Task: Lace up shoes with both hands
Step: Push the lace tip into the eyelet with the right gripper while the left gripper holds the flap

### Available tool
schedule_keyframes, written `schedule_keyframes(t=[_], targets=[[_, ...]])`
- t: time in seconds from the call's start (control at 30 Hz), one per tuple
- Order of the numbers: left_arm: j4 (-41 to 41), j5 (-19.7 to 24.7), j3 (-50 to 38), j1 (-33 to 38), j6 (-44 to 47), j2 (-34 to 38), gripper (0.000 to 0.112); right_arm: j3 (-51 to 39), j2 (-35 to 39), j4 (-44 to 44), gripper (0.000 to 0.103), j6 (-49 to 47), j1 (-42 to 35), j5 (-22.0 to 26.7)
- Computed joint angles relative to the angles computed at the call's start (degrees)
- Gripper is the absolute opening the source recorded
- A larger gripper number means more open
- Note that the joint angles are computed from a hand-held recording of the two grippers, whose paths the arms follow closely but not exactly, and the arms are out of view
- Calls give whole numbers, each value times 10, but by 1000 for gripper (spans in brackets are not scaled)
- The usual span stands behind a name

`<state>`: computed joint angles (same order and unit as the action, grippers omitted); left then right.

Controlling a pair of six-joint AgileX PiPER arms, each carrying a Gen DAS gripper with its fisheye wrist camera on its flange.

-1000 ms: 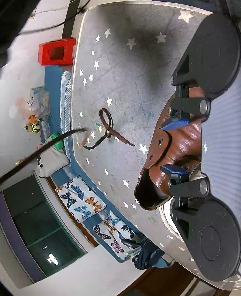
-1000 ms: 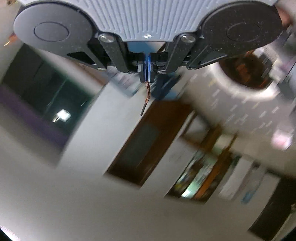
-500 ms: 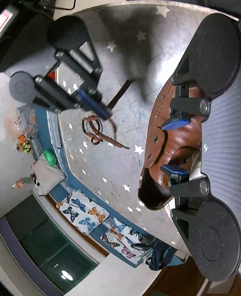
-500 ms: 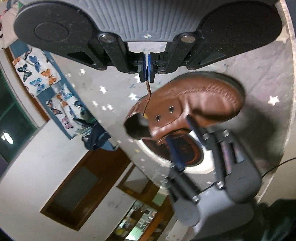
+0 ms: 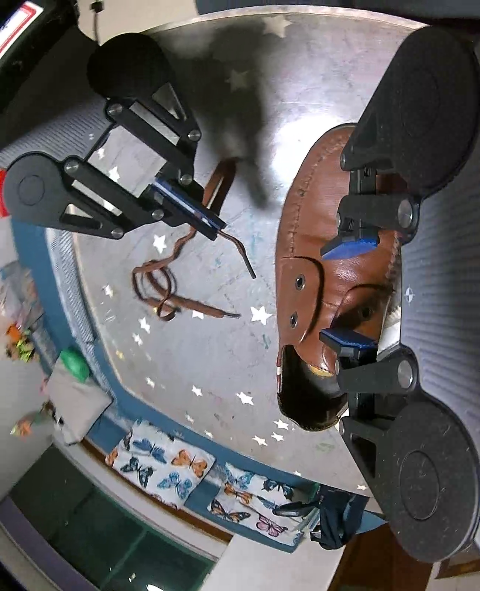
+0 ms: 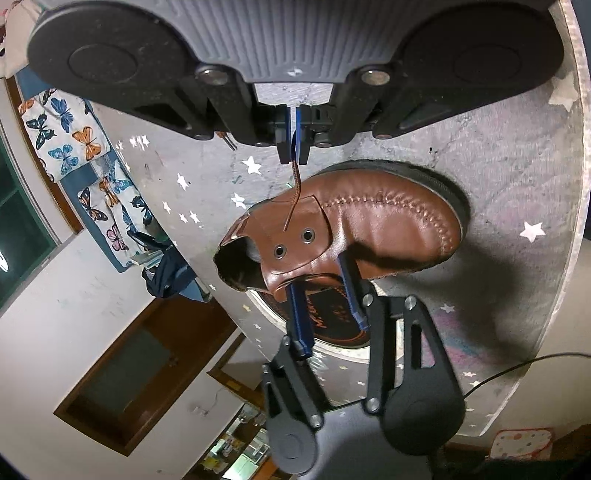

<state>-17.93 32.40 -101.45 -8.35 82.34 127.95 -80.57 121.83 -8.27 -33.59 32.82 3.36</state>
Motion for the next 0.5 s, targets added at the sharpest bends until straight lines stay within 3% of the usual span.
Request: schedule_keyframes(t=[0.2,0.5], targets=[[60,10,-31,-14,-31,19,44,-25,16,82,2,-99,-2,17],[3,34,-67,-1,-4,37,34,-42,25,111,2,-146,-4,28]])
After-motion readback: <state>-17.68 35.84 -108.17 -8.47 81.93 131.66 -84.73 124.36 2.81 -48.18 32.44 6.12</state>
